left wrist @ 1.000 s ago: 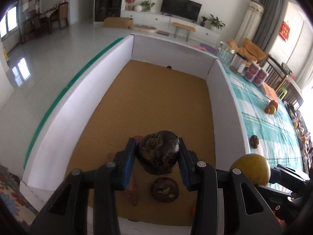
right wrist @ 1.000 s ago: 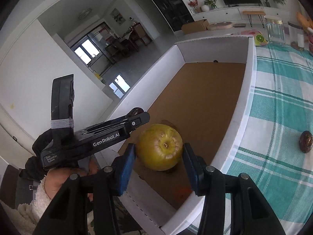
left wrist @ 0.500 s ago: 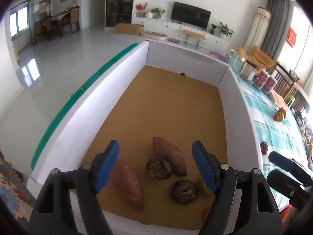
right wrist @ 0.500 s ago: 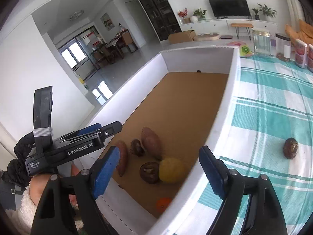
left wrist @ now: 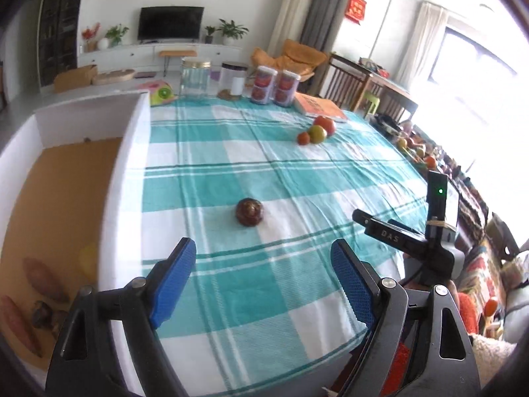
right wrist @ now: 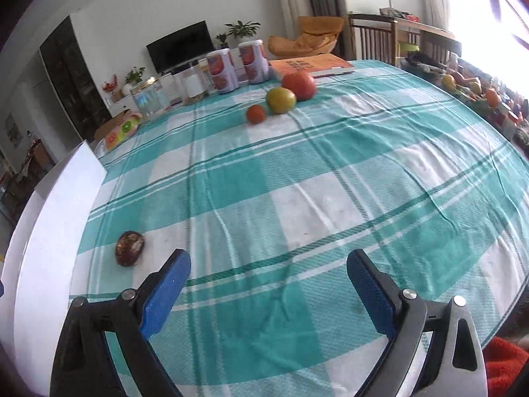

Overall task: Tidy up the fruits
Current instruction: 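Move both tools back over the table toward the remaining fruit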

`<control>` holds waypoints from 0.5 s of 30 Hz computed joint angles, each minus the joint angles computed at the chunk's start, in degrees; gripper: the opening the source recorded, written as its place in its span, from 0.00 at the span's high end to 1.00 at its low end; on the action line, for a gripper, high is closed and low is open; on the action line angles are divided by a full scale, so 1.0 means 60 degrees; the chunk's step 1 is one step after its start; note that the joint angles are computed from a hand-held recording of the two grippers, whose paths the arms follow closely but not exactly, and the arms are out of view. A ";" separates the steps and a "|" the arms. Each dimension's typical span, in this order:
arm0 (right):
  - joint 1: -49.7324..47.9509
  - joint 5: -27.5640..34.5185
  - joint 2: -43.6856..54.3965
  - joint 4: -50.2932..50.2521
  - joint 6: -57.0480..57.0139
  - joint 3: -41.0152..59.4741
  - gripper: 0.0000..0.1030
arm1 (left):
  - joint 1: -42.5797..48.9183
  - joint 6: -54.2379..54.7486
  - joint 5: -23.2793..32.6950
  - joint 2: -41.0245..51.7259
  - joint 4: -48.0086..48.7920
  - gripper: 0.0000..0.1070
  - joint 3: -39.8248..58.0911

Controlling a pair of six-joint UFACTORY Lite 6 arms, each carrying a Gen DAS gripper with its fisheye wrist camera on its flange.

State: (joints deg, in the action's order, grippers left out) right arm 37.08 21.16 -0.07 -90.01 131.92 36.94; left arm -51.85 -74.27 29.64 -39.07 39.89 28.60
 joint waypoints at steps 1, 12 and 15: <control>-0.0419 0.0071 -0.0207 -0.0732 0.0710 -0.0509 0.08 | -0.0262 -0.0701 -0.0351 0.0677 0.0523 0.20 0.0077; -0.1241 -0.0088 -0.0465 -0.3783 0.4806 -0.1689 0.08 | -0.0936 -0.5180 -0.1156 0.4962 0.4034 0.20 0.0379; -0.1110 0.0015 0.0084 -0.3408 0.4336 -0.1349 0.07 | -0.0459 -0.5515 -0.1574 0.5230 0.4266 0.20 0.0181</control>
State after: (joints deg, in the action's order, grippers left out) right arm 30.42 21.25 0.43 -110.46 157.94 28.85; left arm -54.60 -107.36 20.20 -7.69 65.49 29.69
